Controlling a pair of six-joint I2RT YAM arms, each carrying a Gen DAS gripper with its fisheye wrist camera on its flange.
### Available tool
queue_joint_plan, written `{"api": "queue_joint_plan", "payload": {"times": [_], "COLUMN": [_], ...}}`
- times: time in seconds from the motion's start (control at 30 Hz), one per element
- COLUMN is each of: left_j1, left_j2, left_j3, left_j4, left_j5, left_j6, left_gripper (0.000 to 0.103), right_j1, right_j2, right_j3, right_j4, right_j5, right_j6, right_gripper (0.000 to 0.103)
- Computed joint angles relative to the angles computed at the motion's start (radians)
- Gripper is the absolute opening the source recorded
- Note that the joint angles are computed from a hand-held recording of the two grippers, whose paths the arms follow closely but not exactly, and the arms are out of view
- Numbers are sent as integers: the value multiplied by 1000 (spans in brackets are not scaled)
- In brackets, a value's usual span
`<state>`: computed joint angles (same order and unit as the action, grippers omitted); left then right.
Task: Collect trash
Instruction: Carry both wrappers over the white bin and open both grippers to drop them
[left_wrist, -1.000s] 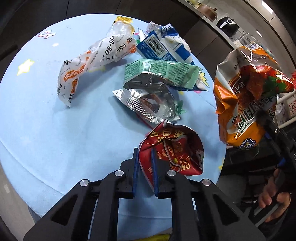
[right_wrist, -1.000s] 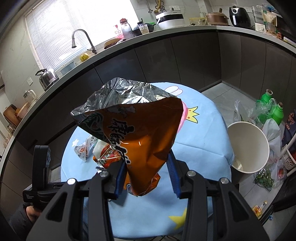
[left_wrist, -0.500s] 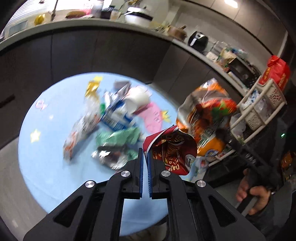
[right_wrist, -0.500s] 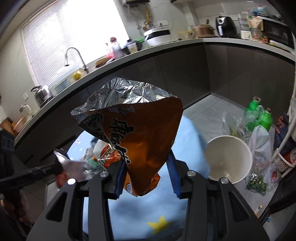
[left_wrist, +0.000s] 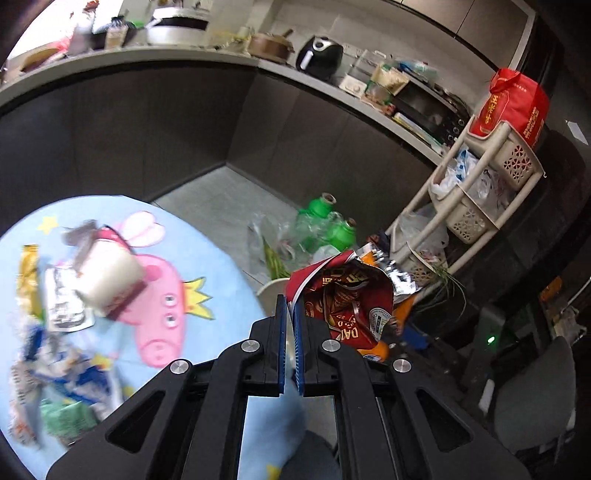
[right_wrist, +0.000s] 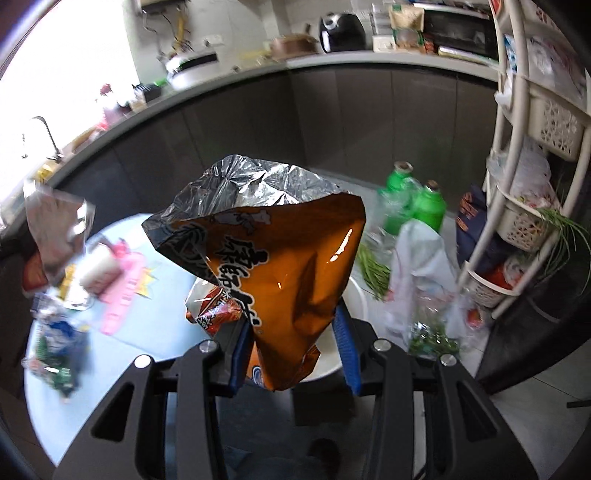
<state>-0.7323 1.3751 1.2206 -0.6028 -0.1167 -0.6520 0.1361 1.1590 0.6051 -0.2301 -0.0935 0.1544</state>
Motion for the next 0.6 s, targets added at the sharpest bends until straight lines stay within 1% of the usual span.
{"api": "queue_joint_plan", "payload": {"times": [0.07, 0.17, 0.3, 0.37, 0.4, 0.43, 0.47, 0.53, 0.6], "left_j1": [15, 40, 63, 72, 76, 75, 76, 77, 74], "left_j2": [109, 232, 329, 370, 390, 395, 412, 446, 475], "left_j3": [42, 92, 124, 137, 149, 147, 159, 182, 205], "left_j4": [46, 89, 125, 136, 137, 139, 137, 136, 132], "left_j5": [36, 83, 112, 119, 122, 121, 121, 123, 123], "left_j6": [11, 21, 18, 18, 20, 21, 24, 31, 37], "left_gripper": [3, 3, 3, 3, 3, 3, 3, 4, 4], "right_j1": [-35, -71, -87, -87, -86, -86, -81, -77, -81], "right_j2": [107, 265, 420, 484, 510, 534, 545, 570, 590], "right_j3": [0, 11, 33, 56, 67, 76, 76, 70, 67], "right_j4": [70, 167, 256, 279, 285, 294, 306, 341, 354], "right_j5": [-19, -54, -92, -100, -104, -107, -101, -93, -101], "right_j6": [-20, -42, -51, -51, -53, -60, -62, -72, -74], "right_gripper": [41, 41, 42, 45, 48, 59, 66, 68, 68]}}
